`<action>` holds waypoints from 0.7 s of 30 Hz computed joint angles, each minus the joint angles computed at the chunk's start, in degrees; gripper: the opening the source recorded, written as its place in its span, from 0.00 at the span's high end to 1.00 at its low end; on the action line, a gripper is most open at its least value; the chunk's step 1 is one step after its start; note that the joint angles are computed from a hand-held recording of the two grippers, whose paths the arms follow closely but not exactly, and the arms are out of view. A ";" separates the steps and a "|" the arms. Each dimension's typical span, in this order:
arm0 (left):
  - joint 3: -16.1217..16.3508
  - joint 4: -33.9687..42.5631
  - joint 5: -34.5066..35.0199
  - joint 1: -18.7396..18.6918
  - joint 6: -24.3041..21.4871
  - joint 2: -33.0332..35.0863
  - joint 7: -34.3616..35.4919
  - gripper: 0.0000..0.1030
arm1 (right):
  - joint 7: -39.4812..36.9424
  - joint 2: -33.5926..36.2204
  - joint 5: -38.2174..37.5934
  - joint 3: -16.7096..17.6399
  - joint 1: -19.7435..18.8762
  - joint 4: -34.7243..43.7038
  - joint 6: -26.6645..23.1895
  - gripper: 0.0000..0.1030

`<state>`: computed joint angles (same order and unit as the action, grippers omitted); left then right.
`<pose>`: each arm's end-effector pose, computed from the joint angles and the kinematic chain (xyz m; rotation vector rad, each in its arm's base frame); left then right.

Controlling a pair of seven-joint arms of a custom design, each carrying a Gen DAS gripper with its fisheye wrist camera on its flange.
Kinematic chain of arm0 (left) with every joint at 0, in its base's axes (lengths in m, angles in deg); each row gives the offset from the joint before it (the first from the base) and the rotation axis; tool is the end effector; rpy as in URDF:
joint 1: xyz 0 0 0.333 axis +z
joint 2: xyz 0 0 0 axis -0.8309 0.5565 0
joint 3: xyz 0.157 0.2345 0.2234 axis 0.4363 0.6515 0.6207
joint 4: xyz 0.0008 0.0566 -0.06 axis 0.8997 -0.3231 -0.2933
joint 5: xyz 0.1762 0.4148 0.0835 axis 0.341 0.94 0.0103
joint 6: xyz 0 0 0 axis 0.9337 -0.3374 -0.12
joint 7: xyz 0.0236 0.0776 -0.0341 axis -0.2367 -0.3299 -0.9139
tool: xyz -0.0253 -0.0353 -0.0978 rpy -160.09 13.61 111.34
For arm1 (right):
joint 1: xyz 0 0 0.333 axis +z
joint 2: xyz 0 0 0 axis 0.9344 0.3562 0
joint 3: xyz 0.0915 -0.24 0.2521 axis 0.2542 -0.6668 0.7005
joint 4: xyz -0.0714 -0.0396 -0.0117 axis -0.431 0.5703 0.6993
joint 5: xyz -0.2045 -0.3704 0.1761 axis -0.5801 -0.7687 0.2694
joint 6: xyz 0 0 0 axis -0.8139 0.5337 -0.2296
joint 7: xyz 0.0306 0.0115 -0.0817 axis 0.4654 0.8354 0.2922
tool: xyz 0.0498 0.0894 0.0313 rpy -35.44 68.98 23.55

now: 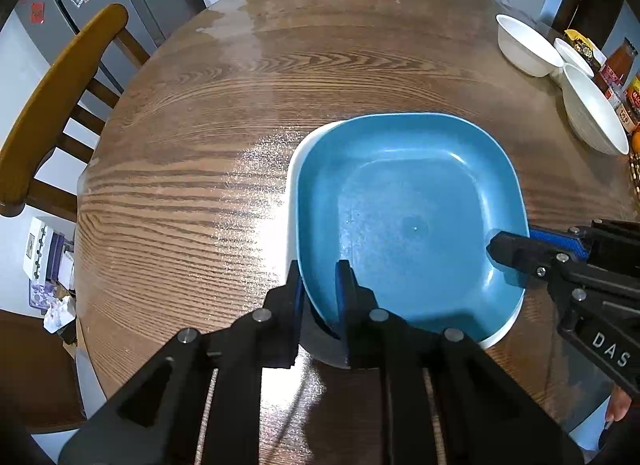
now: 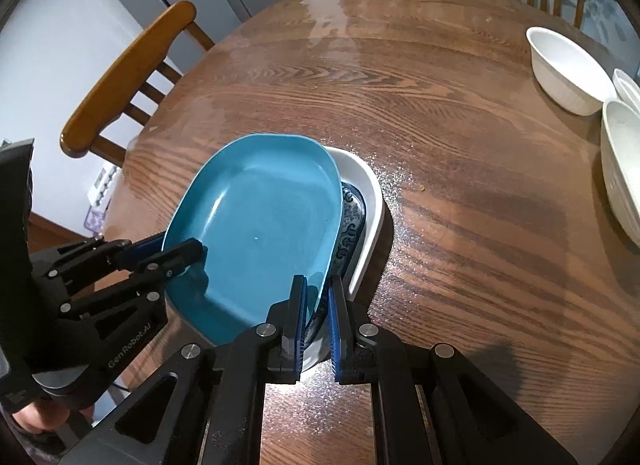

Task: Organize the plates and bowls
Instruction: 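Carry the teal dish with the left tool and lower it onto the plate stack, then open the left tool to release the teal dish rim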

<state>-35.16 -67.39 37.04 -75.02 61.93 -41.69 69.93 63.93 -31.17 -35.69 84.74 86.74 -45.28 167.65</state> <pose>0.5958 -0.3484 0.4579 -2.1410 1.7598 -0.2771 0.6655 0.2948 0.4658 -2.3393 1.2531 0.0620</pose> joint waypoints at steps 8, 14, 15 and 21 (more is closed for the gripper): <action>-0.05 -0.02 0.17 -0.15 -0.32 -0.33 -0.70 0.85 | 1.70 -1.03 -3.92 -0.41 1.14 -1.26 3.92 0.91; -0.16 0.08 0.96 -0.46 -0.66 -0.65 -1.47 0.69 | 1.99 -1.48 -3.56 -0.34 0.86 -1.69 4.35 0.91; -0.16 0.14 1.33 -0.57 -0.92 -0.74 -1.80 0.61 | 2.00 -1.67 -3.49 -0.37 0.79 -1.90 4.48 0.91; -0.31 -0.10 2.38 -0.79 -1.41 -1.61 -3.41 0.46 | 1.41 -2.70 -2.38 -0.33 0.31 -2.82 4.78 0.91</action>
<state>-35.47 -67.49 39.41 -75.82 60.52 -43.31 66.52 65.34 -33.87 -38.07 84.41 87.05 -48.10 172.43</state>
